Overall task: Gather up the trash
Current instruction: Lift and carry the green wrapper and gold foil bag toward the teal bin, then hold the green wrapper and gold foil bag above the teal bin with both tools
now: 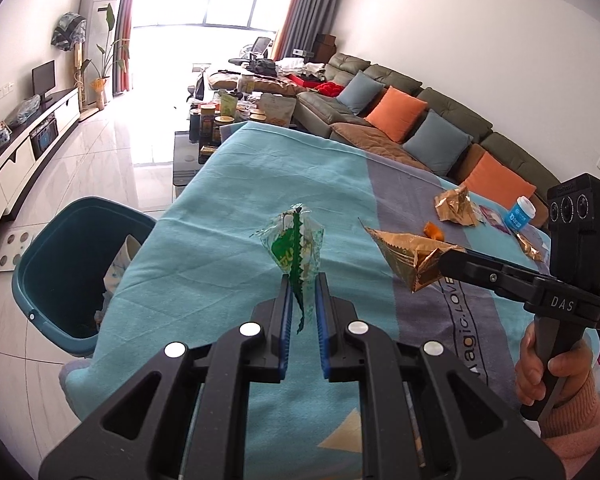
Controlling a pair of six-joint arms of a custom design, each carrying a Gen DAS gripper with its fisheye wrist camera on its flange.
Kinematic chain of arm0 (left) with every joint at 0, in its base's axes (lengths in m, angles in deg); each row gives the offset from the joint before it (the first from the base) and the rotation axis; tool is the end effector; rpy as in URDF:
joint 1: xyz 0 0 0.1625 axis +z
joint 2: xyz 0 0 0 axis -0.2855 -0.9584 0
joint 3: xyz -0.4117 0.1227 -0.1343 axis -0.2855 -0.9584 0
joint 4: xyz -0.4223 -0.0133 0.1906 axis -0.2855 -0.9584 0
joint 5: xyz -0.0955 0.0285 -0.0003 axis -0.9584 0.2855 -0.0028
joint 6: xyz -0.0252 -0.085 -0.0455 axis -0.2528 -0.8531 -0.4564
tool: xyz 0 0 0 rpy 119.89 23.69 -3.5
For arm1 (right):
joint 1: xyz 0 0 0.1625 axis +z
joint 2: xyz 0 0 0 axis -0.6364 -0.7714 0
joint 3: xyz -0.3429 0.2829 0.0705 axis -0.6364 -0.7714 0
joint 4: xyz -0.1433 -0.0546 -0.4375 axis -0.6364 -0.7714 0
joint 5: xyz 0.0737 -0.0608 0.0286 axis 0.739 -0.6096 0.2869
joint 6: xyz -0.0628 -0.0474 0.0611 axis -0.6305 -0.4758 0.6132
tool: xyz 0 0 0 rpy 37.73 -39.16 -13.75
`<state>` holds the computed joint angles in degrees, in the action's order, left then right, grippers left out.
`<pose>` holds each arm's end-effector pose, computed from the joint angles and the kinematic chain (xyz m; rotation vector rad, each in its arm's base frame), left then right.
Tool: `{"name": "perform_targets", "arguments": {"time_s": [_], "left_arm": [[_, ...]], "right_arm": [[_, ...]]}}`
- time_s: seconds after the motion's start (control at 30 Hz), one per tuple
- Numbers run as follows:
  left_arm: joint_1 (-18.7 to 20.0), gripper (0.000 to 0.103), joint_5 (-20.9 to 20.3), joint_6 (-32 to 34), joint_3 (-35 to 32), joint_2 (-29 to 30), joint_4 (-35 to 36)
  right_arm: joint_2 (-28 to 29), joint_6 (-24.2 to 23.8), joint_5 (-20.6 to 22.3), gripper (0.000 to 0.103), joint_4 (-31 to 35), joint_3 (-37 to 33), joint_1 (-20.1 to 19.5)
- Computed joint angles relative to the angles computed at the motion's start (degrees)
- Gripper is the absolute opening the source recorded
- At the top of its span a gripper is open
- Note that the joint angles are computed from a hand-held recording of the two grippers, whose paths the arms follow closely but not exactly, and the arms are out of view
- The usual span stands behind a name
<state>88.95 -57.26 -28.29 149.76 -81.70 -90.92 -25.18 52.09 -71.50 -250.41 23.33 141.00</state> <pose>-0.0613 -0.6644 0.2145 1.2684 2.6473 -0.5614 0.2136 -0.5639 0.0105 0.1382 -2.5177 1.3430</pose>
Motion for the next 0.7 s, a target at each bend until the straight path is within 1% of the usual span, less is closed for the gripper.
{"name": "perform_targets", "arguments": {"time_s": [0.7], "left_arm": [[2.3,0.012,1.7,-2.2,-3.2,0.3,-3.0]], "right_arm": [[2.4,-0.9,3.1,0.050,8.6,-7.2,0.9]]}}
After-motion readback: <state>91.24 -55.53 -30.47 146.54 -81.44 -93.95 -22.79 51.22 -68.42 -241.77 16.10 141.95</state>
